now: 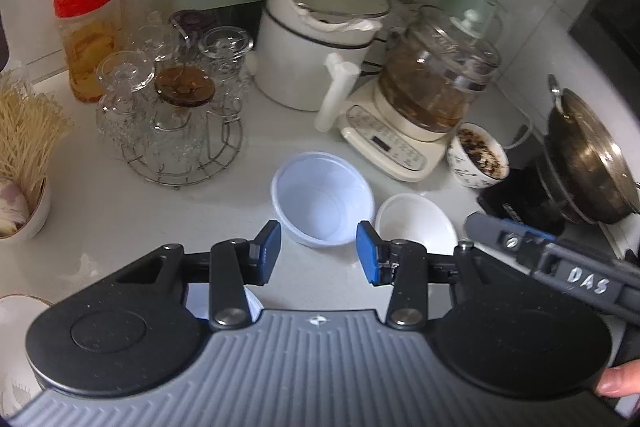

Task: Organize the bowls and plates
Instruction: 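Move both grippers back to the remaining plastic bowl, then close both grippers on the rim of the second plastic bowl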

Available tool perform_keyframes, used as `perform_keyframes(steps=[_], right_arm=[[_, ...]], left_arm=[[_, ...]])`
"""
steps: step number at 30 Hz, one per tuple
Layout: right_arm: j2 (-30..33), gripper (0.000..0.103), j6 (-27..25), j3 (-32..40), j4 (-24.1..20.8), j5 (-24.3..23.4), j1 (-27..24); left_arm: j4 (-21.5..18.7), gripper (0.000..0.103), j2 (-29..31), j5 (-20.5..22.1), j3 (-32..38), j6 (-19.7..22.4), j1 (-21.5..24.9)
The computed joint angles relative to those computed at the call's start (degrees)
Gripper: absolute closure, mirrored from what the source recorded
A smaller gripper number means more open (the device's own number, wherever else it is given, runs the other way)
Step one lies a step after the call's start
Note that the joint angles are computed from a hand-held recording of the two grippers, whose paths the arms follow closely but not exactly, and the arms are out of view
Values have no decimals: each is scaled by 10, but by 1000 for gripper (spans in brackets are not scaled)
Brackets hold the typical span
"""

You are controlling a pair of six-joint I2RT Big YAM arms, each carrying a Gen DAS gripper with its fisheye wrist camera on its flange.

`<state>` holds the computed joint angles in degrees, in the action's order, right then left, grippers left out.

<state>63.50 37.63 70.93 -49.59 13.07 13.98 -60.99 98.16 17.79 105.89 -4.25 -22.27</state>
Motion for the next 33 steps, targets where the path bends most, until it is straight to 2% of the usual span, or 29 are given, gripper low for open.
perform_keyframes(steps=[3, 11, 16, 20, 24, 29, 32, 33], right_arm=[[13, 47, -20, 4, 11, -18, -16], [51, 47, -46, 13, 36, -63, -47], [79, 47, -48, 24, 43, -90, -65], [103, 47, -80, 41, 48, -75, -62], [126, 47, -86, 52, 47, -105, -75], [163, 48, -97, 74, 31, -126, -89], [186, 49, -88, 87, 10, -130, -96], [193, 52, -85, 90, 3, -131, -97]], left_arm=[[-7, 56, 17, 3, 16, -18, -2], [-6, 56, 51, -39, 47, -28, -5], [-30, 56, 91, -52, 85, -32, 0], [-59, 56, 127, -52, 124, -37, 4], [-82, 56, 166, -59, 167, -42, 6], [-127, 56, 219, -36, 238, -39, 8], [-148, 56, 244, 13, 272, -40, 10], [-152, 56, 250, 16, 280, -38, 9]])
